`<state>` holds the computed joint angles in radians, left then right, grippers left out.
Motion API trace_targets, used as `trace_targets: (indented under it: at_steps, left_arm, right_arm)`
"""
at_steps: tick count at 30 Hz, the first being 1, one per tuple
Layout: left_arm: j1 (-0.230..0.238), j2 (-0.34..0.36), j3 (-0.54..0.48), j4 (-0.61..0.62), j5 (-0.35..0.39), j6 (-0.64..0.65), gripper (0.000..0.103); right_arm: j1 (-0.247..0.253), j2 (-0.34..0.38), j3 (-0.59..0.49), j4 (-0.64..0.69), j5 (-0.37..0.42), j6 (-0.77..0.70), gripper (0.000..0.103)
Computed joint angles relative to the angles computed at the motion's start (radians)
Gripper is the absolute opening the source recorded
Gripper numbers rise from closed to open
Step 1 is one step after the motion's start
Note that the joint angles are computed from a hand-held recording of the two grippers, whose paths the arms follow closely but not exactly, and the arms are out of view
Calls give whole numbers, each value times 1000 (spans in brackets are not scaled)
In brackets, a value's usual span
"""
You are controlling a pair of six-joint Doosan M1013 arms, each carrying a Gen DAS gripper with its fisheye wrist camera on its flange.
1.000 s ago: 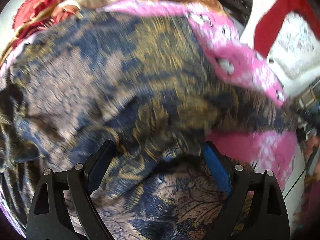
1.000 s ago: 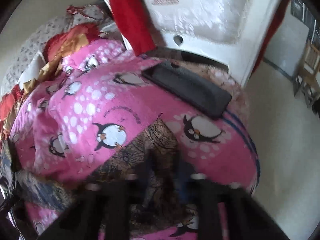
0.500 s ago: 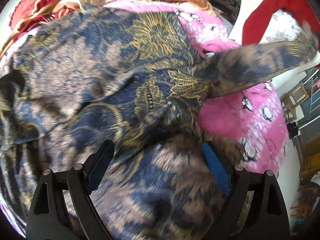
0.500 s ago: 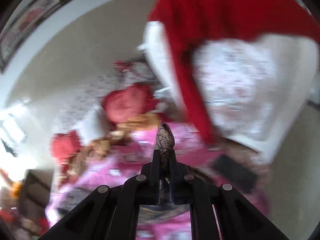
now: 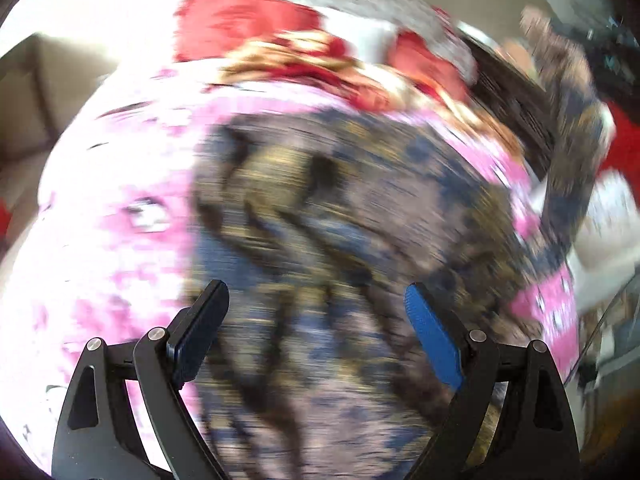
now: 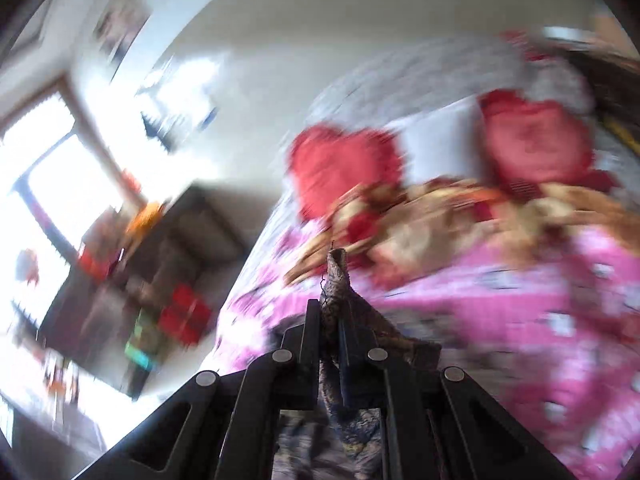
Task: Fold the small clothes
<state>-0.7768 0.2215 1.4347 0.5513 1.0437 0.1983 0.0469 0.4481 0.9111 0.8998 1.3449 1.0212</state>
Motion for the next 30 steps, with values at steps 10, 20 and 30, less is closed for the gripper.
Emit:
trace_targets:
  at_steps: [10,20,30]
  left_arm:
    - [41,-86,130,-7,25,-164,90]
    - [69,-28,73,-27,-91,-94,90]
    - [45,129,-121,-55,175,124,90]
  right_arm:
    - [252,137,55,-122,207,89,16]
    - [64,-12,220,-213,-56,-84,53]
    - [-18,-50,325,-251,-54,-110,53]
